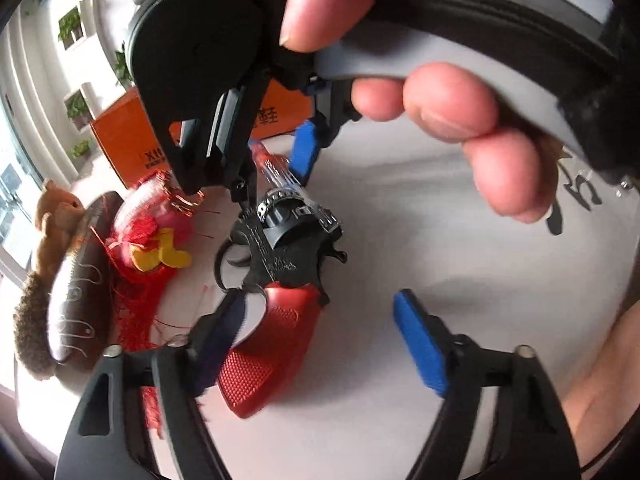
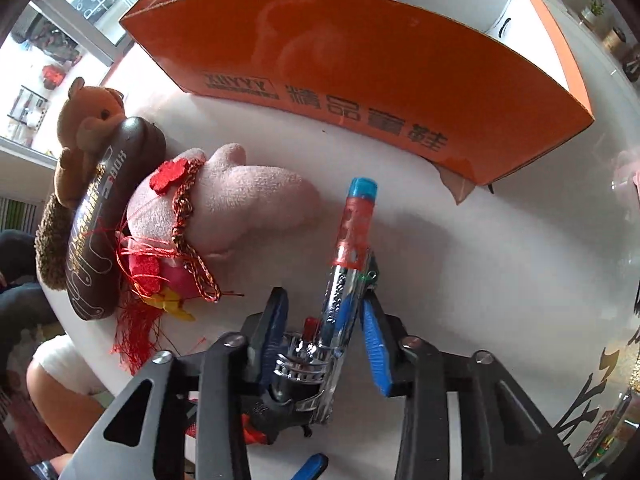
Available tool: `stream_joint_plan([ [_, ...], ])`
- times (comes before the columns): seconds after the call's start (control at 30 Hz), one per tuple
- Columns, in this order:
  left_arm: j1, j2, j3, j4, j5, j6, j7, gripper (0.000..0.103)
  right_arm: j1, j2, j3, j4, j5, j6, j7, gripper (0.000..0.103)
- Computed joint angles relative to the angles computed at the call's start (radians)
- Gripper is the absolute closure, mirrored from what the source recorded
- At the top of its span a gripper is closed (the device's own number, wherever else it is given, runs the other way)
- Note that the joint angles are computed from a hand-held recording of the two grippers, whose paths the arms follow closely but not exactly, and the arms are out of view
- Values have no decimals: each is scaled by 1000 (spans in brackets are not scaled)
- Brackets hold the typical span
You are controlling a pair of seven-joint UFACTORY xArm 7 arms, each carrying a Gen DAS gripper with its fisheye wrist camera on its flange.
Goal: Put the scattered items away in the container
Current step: 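Lower the right gripper onto the toy revolver and close on its barrel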
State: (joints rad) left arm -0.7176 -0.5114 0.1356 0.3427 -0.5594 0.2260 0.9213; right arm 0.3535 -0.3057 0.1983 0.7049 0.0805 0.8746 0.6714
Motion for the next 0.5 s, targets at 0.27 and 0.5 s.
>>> stream_joint_plan([
  [0.27,67,-8,-55,28,59,85,-59,69,-4,-68,-5,-64,4,9,-6,83],
  [0.5,124,-16,-108,47,97,138,-109,74,3,-147,-11,-123,20,5,-35,84],
])
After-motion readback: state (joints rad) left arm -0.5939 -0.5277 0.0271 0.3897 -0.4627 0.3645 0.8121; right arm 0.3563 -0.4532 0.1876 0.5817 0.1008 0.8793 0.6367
